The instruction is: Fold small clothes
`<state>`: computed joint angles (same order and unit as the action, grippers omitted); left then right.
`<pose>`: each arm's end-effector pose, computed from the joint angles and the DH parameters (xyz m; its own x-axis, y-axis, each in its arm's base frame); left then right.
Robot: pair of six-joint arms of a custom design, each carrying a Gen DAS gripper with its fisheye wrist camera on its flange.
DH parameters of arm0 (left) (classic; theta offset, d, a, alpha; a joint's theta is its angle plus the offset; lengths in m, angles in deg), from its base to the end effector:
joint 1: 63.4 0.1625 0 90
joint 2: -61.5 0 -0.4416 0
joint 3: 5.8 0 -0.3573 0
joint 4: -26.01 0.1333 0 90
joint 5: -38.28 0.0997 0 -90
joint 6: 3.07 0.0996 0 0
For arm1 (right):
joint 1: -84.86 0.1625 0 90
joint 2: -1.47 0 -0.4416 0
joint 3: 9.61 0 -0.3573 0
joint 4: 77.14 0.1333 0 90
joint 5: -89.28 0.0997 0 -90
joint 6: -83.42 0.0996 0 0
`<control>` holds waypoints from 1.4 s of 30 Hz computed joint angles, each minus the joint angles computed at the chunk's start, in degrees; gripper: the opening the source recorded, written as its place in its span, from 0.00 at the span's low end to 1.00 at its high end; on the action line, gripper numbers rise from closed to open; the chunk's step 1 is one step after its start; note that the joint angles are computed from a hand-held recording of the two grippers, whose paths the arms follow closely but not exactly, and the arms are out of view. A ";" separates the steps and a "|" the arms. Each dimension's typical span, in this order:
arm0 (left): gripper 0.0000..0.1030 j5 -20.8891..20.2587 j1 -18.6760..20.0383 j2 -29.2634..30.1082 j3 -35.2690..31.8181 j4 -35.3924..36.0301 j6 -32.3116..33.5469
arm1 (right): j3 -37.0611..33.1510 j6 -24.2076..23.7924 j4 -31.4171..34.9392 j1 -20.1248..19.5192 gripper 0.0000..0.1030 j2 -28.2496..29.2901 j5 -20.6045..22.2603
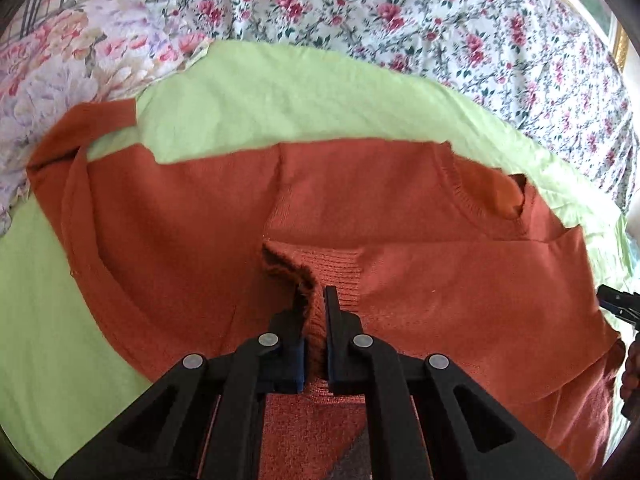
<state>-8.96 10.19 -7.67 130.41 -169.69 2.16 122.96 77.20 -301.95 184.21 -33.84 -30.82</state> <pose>0.0741 -0.4596 0.2514 -0.8006 -0.1303 -0.5849 0.2948 0.7641 -0.5738 0.1548 -0.4273 0.0558 -0.8840 0.0753 0.4613 -0.2259 0.7951 -0.5628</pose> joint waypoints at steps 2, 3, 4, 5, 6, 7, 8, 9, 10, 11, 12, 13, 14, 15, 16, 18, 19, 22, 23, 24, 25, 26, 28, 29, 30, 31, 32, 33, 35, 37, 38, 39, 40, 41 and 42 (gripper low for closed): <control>0.05 0.22 0.01 0.37 -0.16 0.02 0.02 | -2.39 0.23 5.14 -0.84 0.59 0.47 -0.60; 0.05 0.33 -0.14 0.46 -0.21 0.04 0.14 | -2.86 -0.56 5.04 -1.02 0.55 1.05 -0.97; 0.05 0.26 -0.38 0.48 -0.17 0.03 0.22 | -2.87 -1.34 4.56 -0.99 0.24 1.28 -1.52; 0.05 0.19 -0.76 0.47 -0.08 -0.24 0.51 | -2.00 -1.10 4.00 -1.55 0.11 0.67 0.32; 0.05 -0.67 -1.00 0.34 -0.01 -0.44 0.93 | -0.57 -1.45 1.04 -2.06 0.11 0.12 2.40; 0.05 -1.35 -1.15 0.38 -0.05 -0.57 1.21 | 0.36 -2.00 -1.75 -2.00 0.11 -0.23 2.69; 0.05 -1.82 -1.33 0.83 -0.03 -1.31 1.89 | 0.91 -2.41 -4.26 -1.81 0.11 -0.20 2.22; 0.05 -0.77 -1.83 2.23 -0.12 -2.66 2.97 | 1.25 -2.82 -5.92 -1.94 0.10 -0.20 1.84; 0.05 0.10 -2.06 3.06 -0.41 -2.75 3.22 | 1.31 -2.88 -5.74 -2.54 0.10 -0.32 1.97; 0.05 0.82 -1.99 4.02 -0.86 -2.50 3.29 | 1.03 -2.68 -4.96 -3.15 0.10 -0.21 1.86; 0.06 1.19 -1.63 4.83 -1.25 -2.41 3.21 | 0.50 -2.56 -4.16 -3.54 0.10 0.33 1.34; 0.06 0.80 -1.05 5.03 -1.52 -1.93 2.85 | 0.13 -2.77 -4.01 -3.80 0.10 0.95 0.61; 0.06 -0.16 -0.51 4.64 -1.59 -1.43 2.44 | 0.18 -3.10 -4.89 -3.88 0.10 1.45 0.37; 0.07 -1.17 -0.12 4.02 -1.47 -1.18 2.16 | 0.08 -2.82 -5.54 -3.42 0.10 1.77 -0.24; 0.07 -2.04 0.16 3.35 -1.27 -0.96 1.90 | -0.14 -2.00 -5.88 -2.25 0.12 1.95 -2.53; 0.09 -2.41 0.34 2.70 -0.95 -0.63 1.69 | 0.09 -2.06 -9.99 0.83 0.18 3.44 -7.70; 0.09 -2.35 0.36 2.59 -0.85 -0.42 1.55 | 0.95 -3.56 -14.42 2.84 0.18 4.83 -7.99; 0.11 -2.11 0.26 2.20 -0.27 -0.33 1.25 | 3.83 -6.71 -17.17 4.62 0.23 7.13 -3.65; 0.13 -1.89 0.16 1.90 0.20 -0.50 1.26 | 4.39 -5.76 -15.60 4.49 0.25 7.55 -3.74; 0.15 -1.41 -0.03 1.21 1.04 -0.73 1.23 | 5.01 -4.24 -13.88 3.98 0.25 8.00 -4.63; 0.16 -0.83 -0.24 0.50 1.87 -1.06 1.15 | 5.91 -3.30 -14.24 2.98 0.25 8.80 -5.15; 0.16 -0.32 -0.40 -0.55 2.90 -1.42 1.10 | 7.56 -3.23 -17.01 1.94 0.24 9.29 -3.39; 0.18 0.69 -0.63 -3.34 4.97 -1.68 1.02 | 10.27 -1.34 -21.53 2.13 0.24 9.56 -2.08; 0.18 1.23 -0.75 -4.39 5.45 -1.53 0.84 | 11.38 -0.06 -22.66 3.18 0.25 9.45 -2.69; 0.19 1.79 -0.74 -6.47 6.27 -1.56 0.70 | 12.23 0.68 -23.71 4.30 0.25 9.49 -3.10; 0.20 1.95 -0.49 -8.16 6.50 -1.17 0.77 | 13.02 0.89 -24.89 5.42 0.29 9.72 -2.86; 0.26 2.26 -0.18 -9.70 6.29 -0.49 0.86 | 13.60 0.91 -26.06 6.39 0.34 10.30 -2.41; 0.36 2.74 0.27 -11.03 5.74 0.26 1.18 | 13.96 1.05 -26.69 7.51 0.36 10.93 -2.12; 0.51 5.13 1.09 -12.07 3.98 0.31 2.78 | 13.12 1.96 -24.92 9.30 0.40 11.62 -1.39; 0.65 9.36 2.01 -10.93 0.32 -0.83 6.40 | 13.11 3.13 -23.55 10.25 0.40 12.18 0.47; 0.74 10.47 2.64 -10.21 -1.39 -1.21 7.98 | 12.84 3.71 -22.16 10.76 0.41 12.27 1.16; 0.79 12.01 3.71 -8.72 -4.66 -1.66 10.84 | 12.93 3.91 -21.54 10.90 0.42 12.42 2.11; 0.80 13.55 4.43 -7.28 -7.27 -2.45 13.23 | 12.39 4.16 -20.44 10.92 0.43 12.53 3.07; 0.83 15.02 4.93 -5.91 -9.56 -2.85 15.17 | 11.83 4.50 -19.44 11.02 0.43 12.76 3.62; 0.84 17.29 5.83 -3.23 -13.64 -3.77 19.18 | 10.73 4.92 -17.74 11.36 0.44 13.01 3.78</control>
<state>8.33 16.02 -10.90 116.77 -173.47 21.34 133.68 82.12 -319.69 195.57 -20.83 -27.05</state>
